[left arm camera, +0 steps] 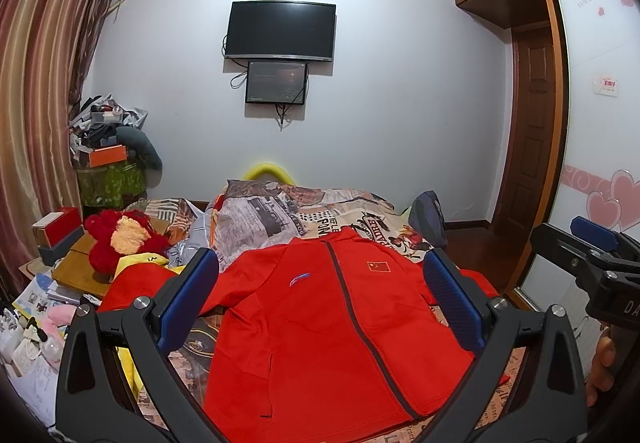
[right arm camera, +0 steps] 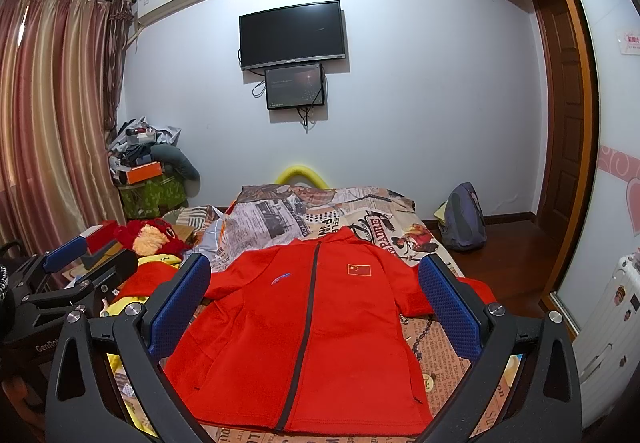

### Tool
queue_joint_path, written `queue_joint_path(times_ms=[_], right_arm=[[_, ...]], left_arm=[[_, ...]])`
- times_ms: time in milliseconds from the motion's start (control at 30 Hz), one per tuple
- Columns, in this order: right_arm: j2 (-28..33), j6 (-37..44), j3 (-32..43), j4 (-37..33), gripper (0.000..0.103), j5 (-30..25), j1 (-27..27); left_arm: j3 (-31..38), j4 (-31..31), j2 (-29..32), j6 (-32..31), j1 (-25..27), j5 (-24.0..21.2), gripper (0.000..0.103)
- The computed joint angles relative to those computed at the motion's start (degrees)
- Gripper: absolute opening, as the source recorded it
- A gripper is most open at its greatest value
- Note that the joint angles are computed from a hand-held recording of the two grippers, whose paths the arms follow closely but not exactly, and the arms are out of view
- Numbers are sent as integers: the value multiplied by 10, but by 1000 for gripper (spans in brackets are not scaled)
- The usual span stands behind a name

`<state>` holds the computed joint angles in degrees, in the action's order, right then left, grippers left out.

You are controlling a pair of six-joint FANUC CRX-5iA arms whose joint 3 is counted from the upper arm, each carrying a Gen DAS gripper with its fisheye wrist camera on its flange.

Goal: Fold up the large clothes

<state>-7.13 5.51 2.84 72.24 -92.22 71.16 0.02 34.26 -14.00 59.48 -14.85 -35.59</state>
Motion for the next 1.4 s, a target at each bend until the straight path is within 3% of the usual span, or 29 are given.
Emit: queue_joint_path(times_ms=[633,1100,1233,1400], right_arm=[[1,-1,-5,-27,103,8,-18],[29,51,20,-82,103,77,-132],[50,89,36,-113,103,99,-178],[76,136,56,-162,103,119,-225]], left_arm=[[23,0,30,6,9,-15,103],[117,22,160,10,42,-3,103],[194,-28,230,50,58,-54,103],[302,-152,315,130,68,-112,103]])
